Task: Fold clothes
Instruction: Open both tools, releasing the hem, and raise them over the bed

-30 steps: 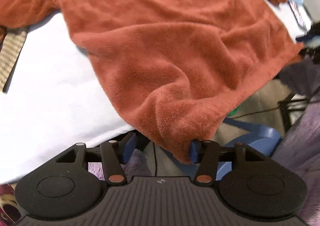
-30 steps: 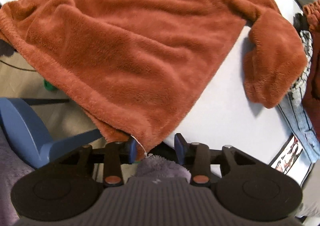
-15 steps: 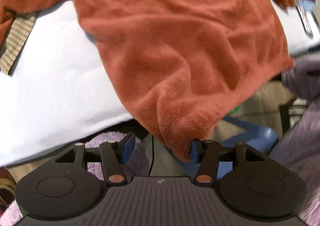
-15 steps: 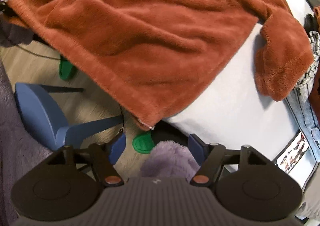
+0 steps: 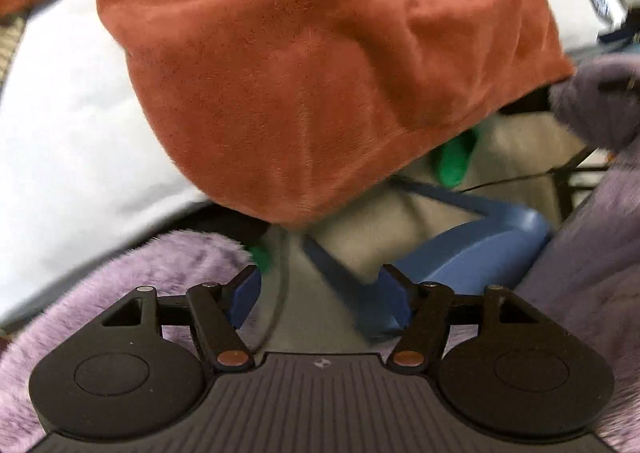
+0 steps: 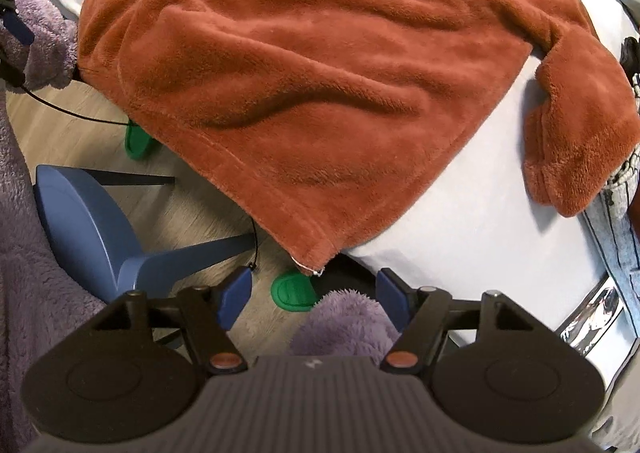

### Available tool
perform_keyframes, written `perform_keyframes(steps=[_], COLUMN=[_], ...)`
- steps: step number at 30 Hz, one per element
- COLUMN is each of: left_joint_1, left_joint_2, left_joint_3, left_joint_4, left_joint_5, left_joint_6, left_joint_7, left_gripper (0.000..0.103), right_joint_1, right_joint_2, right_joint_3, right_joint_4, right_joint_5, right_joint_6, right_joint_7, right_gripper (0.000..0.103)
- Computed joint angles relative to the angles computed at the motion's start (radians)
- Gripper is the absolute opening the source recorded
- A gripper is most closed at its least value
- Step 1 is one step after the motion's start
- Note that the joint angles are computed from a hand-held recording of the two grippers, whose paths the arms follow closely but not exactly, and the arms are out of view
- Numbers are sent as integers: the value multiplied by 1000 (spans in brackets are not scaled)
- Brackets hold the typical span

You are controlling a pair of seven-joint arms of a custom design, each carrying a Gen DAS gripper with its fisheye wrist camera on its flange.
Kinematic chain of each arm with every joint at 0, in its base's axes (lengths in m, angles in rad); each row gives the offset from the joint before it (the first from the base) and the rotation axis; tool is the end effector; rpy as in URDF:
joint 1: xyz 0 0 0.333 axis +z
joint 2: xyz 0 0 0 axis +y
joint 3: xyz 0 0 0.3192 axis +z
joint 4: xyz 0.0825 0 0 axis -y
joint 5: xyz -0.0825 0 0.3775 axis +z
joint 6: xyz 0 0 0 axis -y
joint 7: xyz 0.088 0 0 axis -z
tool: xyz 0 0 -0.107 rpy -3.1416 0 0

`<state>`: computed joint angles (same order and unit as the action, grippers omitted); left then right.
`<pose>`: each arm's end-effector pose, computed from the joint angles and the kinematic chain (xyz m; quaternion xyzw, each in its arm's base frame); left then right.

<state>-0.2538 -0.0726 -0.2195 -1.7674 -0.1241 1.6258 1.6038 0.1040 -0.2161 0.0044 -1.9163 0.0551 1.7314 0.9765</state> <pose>0.4598 -0.2537 0.5793 0.5117 -0.8567 -0.0009 0.0644 0.4850 0.0580 0.5915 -0.9051 0.4240 0.0005 0.0310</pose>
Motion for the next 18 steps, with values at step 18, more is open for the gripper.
perform_keyframes(steps=[18], left_joint_1=[64], left_joint_2=[152], left_joint_3=[22], left_joint_4=[139], left_joint_5=[116], left_joint_6=[557], left_joint_7=[-29], left_gripper=[63], right_joint_1=[10], right_joint_2=[67], right_joint_3=[-17], right_joint_4=[-25], right_joint_5=[123], right_joint_6=[556], right_joint_7=[11], right_gripper=[60])
